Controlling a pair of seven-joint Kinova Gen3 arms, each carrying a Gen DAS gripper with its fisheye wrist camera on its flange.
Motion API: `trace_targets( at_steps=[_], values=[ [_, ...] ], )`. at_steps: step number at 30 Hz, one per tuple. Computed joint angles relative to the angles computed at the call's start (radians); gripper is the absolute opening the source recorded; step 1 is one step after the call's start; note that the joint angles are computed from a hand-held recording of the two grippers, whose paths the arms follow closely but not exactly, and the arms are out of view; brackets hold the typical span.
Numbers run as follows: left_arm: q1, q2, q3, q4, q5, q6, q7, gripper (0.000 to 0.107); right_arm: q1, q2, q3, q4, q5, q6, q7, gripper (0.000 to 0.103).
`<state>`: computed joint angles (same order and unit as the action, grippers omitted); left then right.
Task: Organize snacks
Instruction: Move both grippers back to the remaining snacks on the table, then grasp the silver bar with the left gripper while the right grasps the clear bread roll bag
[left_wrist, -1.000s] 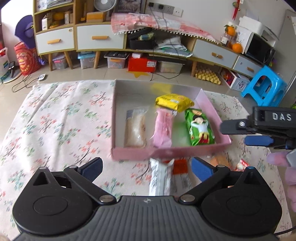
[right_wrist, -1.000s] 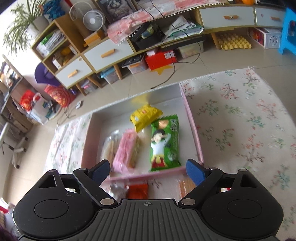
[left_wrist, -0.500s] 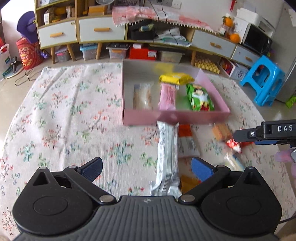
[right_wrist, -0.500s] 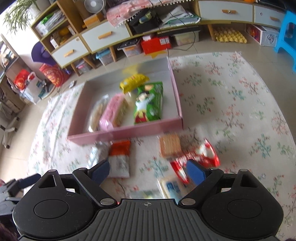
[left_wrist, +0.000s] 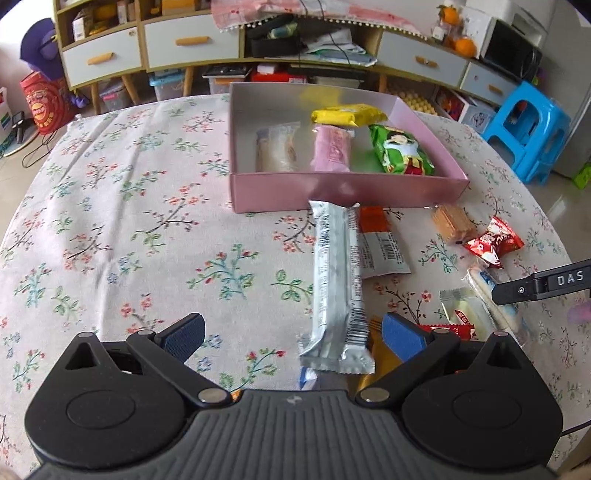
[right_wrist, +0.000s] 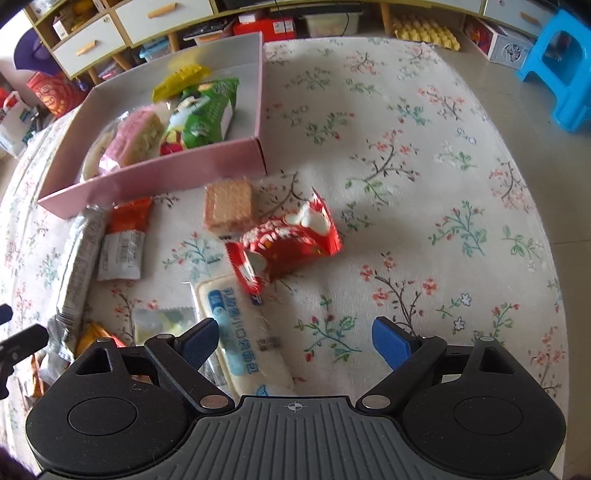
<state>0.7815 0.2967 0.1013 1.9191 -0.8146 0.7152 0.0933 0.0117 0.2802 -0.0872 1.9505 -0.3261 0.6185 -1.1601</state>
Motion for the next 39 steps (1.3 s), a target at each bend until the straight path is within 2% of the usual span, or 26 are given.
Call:
trace_targets(
  at_steps=[3,7,12,14,16,18,23,26,30,34,37,39],
  values=[
    [-0.003,0.029,-0.008,-0.014,-0.004,-0.017,0.005,0.101,0.034,0.004,-0.021,0.006,-0.046,0.008,0.065,0.092],
    [0.003,0.072,-0.025,-0.057,0.012,-0.006,-0.014,0.094,0.014,0.001,-0.017,0.019,-0.037,-0.019,0.079,0.092],
    [0.017,0.088,-0.055,-0.070,0.020,-0.012,-0.008,0.075,-0.021,-0.018,-0.002,0.051,0.028,-0.101,0.060,0.093],
    [0.029,0.092,-0.064,-0.071,0.009,-0.001,-0.001,0.068,-0.017,-0.016,-0.006,0.062,0.037,-0.124,0.070,0.098],
    [0.030,0.083,-0.067,-0.061,0.001,-0.010,0.006,0.064,0.008,-0.007,-0.023,0.065,0.018,-0.132,0.102,0.099],
    [0.025,0.070,-0.067,-0.046,0.000,-0.029,0.015,0.052,0.036,0.007,-0.037,0.058,-0.015,-0.120,0.130,0.101],
    [0.001,0.051,-0.055,-0.034,0.022,-0.057,-0.014,0.035,0.054,0.010,-0.056,0.082,-0.035,-0.163,0.202,0.103],
    [-0.009,0.045,-0.051,-0.032,0.036,-0.061,-0.028,0.034,0.020,0.001,-0.046,0.111,0.008,-0.209,0.206,0.103],
    [-0.016,0.025,-0.045,-0.013,0.058,-0.063,-0.035,0.031,0.080,-0.007,-0.098,0.145,-0.046,-0.255,0.278,0.103],
    [-0.042,-0.008,-0.033,0.015,0.099,-0.088,-0.044,0.030,0.057,-0.010,-0.072,0.126,-0.026,-0.209,0.274,0.103],
    [-0.053,-0.035,-0.030,0.040,0.111,-0.109,-0.036,0.029,0.104,-0.017,-0.107,0.130,-0.070,-0.179,0.370,0.102],
    [-0.057,-0.046,-0.026,0.048,0.111,-0.113,-0.027,0.029,0.100,-0.026,-0.104,0.140,-0.086,-0.178,0.405,0.095]
  ],
)
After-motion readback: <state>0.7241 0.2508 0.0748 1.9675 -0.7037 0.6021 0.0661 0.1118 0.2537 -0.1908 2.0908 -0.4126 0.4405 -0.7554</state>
